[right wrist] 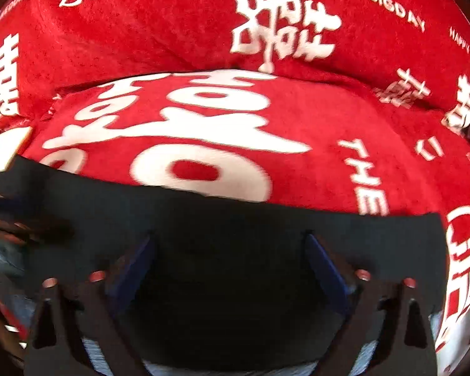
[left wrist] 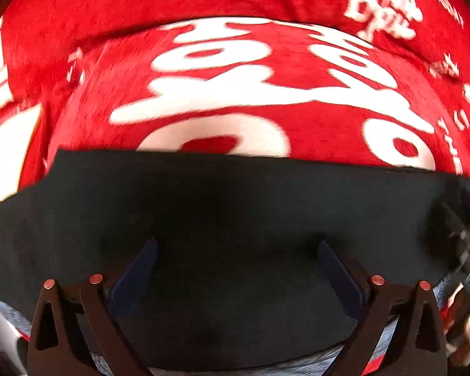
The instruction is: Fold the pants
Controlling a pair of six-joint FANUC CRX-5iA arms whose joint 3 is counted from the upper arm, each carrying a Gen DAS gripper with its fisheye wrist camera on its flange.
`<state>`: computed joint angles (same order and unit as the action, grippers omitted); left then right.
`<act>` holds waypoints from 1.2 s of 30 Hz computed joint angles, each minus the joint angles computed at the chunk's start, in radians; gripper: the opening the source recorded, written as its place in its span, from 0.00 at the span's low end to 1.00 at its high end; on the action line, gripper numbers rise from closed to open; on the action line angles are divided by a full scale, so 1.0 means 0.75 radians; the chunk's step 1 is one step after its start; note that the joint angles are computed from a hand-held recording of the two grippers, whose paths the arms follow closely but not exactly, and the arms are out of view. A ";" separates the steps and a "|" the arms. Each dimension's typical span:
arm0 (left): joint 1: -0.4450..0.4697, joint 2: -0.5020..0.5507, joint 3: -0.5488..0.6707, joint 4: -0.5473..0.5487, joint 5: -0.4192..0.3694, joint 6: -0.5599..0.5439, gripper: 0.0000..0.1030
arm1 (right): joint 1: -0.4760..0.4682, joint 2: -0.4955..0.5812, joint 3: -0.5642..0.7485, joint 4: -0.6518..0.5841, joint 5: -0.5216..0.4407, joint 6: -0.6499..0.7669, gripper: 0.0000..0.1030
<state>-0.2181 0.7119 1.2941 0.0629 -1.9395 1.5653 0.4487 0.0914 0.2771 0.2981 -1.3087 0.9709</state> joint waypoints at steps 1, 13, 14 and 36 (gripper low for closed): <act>0.020 -0.035 -0.058 -0.008 0.032 0.007 0.99 | -0.020 -0.015 -0.017 0.003 0.000 -0.029 0.99; 0.018 -0.121 -0.196 -0.031 0.084 -0.040 0.99 | 0.048 -0.173 -0.094 -0.021 -0.074 -0.346 1.00; 0.020 -0.128 -0.221 -0.032 0.097 -0.063 1.00 | 0.084 -0.160 -0.087 -0.049 -0.092 -0.338 1.00; 0.296 -0.387 -0.603 -0.211 0.464 -0.476 1.00 | 0.262 -0.153 -0.254 0.256 -0.078 -0.485 1.00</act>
<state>0.0040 0.4214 0.8417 -0.0954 -1.5915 1.2085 0.6449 -0.0237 0.0863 0.4898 -1.3672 0.6075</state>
